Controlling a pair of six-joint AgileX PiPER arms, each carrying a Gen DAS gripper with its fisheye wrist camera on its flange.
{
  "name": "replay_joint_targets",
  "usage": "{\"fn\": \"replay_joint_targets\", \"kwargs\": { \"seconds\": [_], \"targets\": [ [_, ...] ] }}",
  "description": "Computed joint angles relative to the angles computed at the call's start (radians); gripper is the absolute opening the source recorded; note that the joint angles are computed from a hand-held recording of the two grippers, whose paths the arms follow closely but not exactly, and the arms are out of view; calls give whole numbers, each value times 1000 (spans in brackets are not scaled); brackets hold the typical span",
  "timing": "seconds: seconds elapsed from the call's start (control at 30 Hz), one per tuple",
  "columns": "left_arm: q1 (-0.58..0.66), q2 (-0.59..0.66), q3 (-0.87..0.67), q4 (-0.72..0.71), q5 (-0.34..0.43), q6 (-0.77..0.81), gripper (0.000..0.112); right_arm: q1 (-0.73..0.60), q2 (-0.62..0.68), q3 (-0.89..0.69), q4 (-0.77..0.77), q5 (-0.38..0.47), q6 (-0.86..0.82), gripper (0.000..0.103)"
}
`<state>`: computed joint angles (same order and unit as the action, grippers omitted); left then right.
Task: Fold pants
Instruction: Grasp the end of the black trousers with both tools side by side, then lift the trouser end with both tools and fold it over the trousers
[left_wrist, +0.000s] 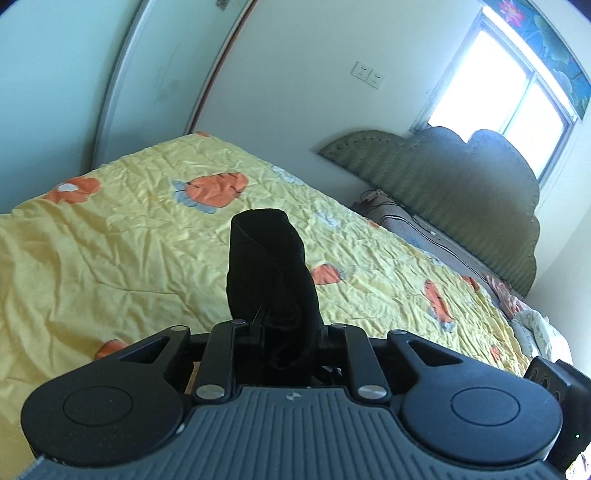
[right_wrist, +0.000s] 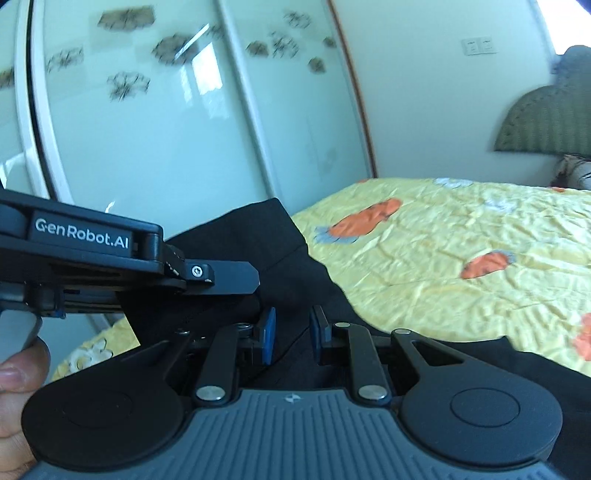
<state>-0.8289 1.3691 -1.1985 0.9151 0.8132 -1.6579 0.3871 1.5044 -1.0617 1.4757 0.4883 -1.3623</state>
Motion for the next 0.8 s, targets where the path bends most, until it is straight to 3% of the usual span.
{"fn": "replay_joint_targets", "kwargs": {
  "seconds": [0.13, 0.4, 0.6, 0.8],
  "targets": [
    [-76, 112, -134, -1, 19, 41, 18, -133, -102, 85, 49, 67, -21, 19],
    [-180, 350, -442, -50, 77, 205, 18, -428, -179, 201, 95, 251, -49, 19],
    [-237, 539, -706, -97, 129, 351, 18, -677, -180, 250, 98, 425, -50, 19],
    [-273, 739, -1002, -186, 195, 509, 18, -860, -157, 274, 69, 511, -61, 19]
  ]
}}
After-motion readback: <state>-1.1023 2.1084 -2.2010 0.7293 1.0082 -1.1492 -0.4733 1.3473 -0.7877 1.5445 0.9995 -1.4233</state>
